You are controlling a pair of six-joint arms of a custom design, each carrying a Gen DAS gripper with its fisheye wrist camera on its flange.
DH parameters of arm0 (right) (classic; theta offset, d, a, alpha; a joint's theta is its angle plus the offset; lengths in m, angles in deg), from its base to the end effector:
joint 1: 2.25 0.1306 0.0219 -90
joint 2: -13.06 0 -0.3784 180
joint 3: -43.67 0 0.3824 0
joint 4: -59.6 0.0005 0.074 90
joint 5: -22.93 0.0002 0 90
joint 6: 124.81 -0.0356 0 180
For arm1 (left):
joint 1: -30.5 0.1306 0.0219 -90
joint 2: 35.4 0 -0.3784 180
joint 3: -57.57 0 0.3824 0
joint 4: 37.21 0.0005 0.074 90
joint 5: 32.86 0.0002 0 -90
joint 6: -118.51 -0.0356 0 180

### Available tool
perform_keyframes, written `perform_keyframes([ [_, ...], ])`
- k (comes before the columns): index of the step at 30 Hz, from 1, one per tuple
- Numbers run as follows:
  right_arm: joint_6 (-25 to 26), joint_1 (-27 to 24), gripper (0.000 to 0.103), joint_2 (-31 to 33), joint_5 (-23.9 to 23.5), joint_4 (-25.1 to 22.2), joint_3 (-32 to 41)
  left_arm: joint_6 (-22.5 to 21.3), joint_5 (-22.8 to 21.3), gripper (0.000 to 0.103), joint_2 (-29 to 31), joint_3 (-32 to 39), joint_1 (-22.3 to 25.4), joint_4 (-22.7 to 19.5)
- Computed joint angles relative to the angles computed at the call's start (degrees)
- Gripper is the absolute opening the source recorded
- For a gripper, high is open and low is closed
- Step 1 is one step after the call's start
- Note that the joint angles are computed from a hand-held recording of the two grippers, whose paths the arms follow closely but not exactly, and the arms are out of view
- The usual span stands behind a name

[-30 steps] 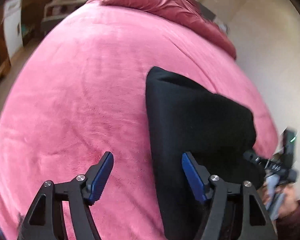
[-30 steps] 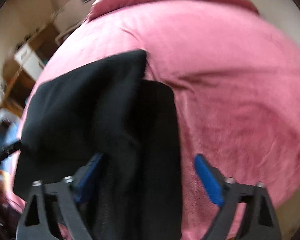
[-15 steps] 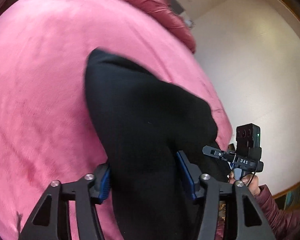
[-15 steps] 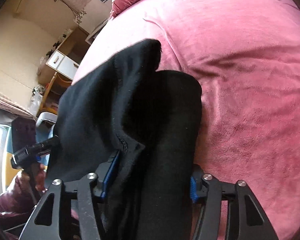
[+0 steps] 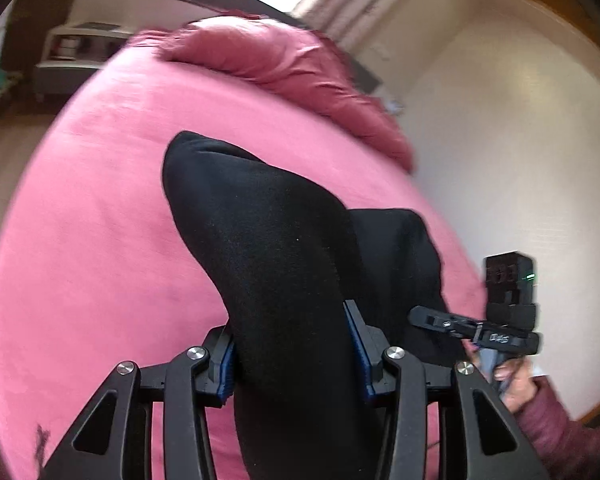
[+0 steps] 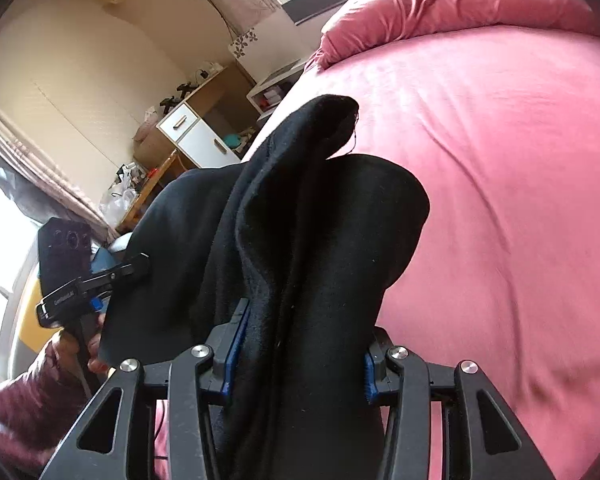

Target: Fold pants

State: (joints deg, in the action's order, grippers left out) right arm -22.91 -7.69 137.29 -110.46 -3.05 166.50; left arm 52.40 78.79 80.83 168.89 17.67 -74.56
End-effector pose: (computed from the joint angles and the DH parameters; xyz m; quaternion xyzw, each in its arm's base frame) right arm 0.6599 -0.0388 0.3442 -0.1339 0.8993 0.3247 0.2605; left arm 0.6300 -0.1575 0.3651 -0.0109 0.9013 -0.2882 0.3231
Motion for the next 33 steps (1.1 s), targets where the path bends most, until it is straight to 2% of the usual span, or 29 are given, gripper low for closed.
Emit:
perform_keyframes([
  [1,-0.63,1.12,0.046,2.98,1.11,-1.01,3.43,-0.60,-0.31,0.048,2.10,2.43,0.87,-2.45],
  [3,-1.62,3.02,0.046,8.18,3.85,-3.53,9.76,-0.54,-5.07,0.052,6.20,7.29,1.24,-9.17],
  [4,-2.10,3.60,0.047,10.31,6.62,-4.86,11.89,-0.32,-5.06,0.060,7.41,8.57,1.36,-11.32],
  [5,-2.84,3.92,0.050,11.82,7.20,-6.03,14.01,-0.46,-5.58,0.064,8.10,9.23,1.51,-13.13],
  [6,-3.60,3.48,0.052,12.36,6.32,-5.76,13.74,-0.19,-8.01,0.072,7.88,8.51,1.30,-13.49],
  [8,-3.88,2.84,0.059,11.01,5.93,-3.94,10.94,0.37,-9.57,0.075,5.81,5.66,0.86,-11.11],
  [9,-3.87,2.92,0.060,10.13,6.59,-2.95,9.64,1.31,-12.62,0.078,4.09,3.46,0.40,-10.68],
  [10,-4.41,3.17,0.067,9.21,7.57,-1.80,8.40,2.15,-14.92,0.078,2.96,2.01,0.00,-10.14],
  [11,-5.59,3.63,0.074,8.65,9.77,-0.94,8.39,2.83,-17.05,0.078,1.30,0.01,-0.61,-8.97],
  [13,-5.77,3.95,0.075,5.16,13.38,2.22,4.55,4.32,-23.06,0.079,-0.86,-2.15,-2.19,-8.36],
  [15,-5.80,4.65,0.078,0.22,19.24,7.68,-1.61,6.26,-26.59,0.079,-3.80,-5.14,-3.73,-7.31],
  [17,-6.18,5.30,0.086,-4.40,21.53,12.24,-7.22,7.53,-30.36,0.079,-6.31,-7.49,-5.91,-6.75],
  [20,-6.66,7.07,0.090,-10.31,26.53,16.73,-14.10,7.83,-35.29,0.079,-7.00,-6.81,-7.65,-7.72],
  [25,-6.85,10.40,0.091,-16.84,30.90,19.35,-22.22,7.16,-43.60,0.079,-13.08,-13.89,-11.04,-7.53],
  [27,-7.32,11.19,0.091,-19.23,31.60,20.54,-25.56,6.45,-45.35,0.079,-13.97,-14.76,-12.05,-8.04],
  [33,-10.50,12.52,0.091,-23.35,33.39,22.79,-31.58,9.05,-47.18,0.079,-18.54,-19.64,-14.51,-7.72],
])
